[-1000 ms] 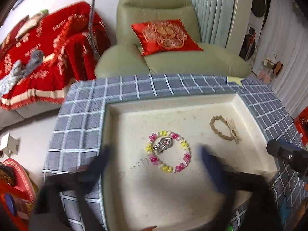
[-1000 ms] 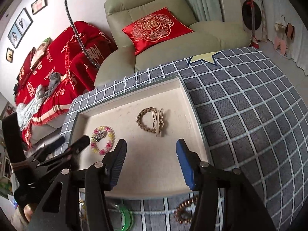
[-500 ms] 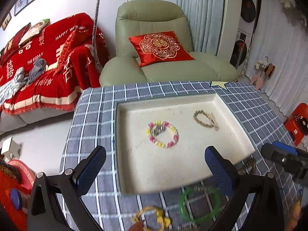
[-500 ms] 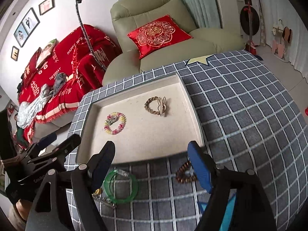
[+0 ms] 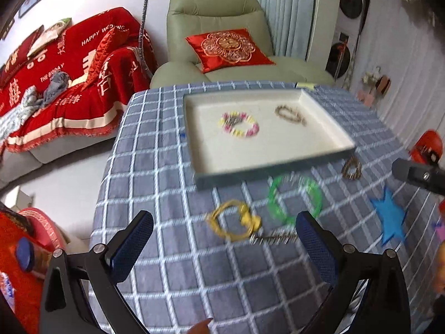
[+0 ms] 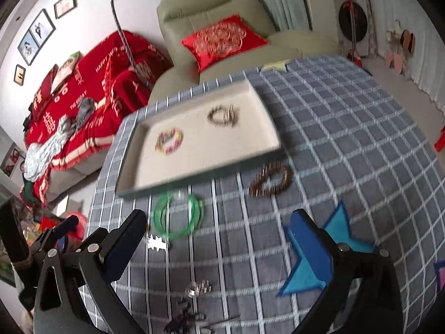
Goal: Organize jewelry
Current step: 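Withdraw both tools from the tray toward the yellow hair tie and green bangle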
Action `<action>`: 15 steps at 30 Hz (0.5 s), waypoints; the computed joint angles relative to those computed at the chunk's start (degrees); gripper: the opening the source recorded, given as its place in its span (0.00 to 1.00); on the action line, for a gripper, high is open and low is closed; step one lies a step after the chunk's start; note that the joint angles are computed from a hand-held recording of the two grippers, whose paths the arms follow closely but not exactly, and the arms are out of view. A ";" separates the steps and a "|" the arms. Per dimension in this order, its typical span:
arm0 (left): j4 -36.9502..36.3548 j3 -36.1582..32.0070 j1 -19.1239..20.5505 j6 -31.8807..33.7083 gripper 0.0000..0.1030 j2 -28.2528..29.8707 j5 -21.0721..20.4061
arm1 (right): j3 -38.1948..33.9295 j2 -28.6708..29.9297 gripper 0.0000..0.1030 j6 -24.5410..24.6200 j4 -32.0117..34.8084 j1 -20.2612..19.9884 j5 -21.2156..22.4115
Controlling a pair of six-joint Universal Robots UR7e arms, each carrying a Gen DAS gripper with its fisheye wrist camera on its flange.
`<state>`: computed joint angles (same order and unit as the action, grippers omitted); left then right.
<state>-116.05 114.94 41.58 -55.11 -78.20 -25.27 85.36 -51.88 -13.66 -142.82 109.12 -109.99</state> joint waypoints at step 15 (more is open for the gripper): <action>3.79 3.71 3.02 -8.85 1.00 -4.32 -5.13 | 6.08 -1.95 1.00 2.05 3.86 -0.72 -4.73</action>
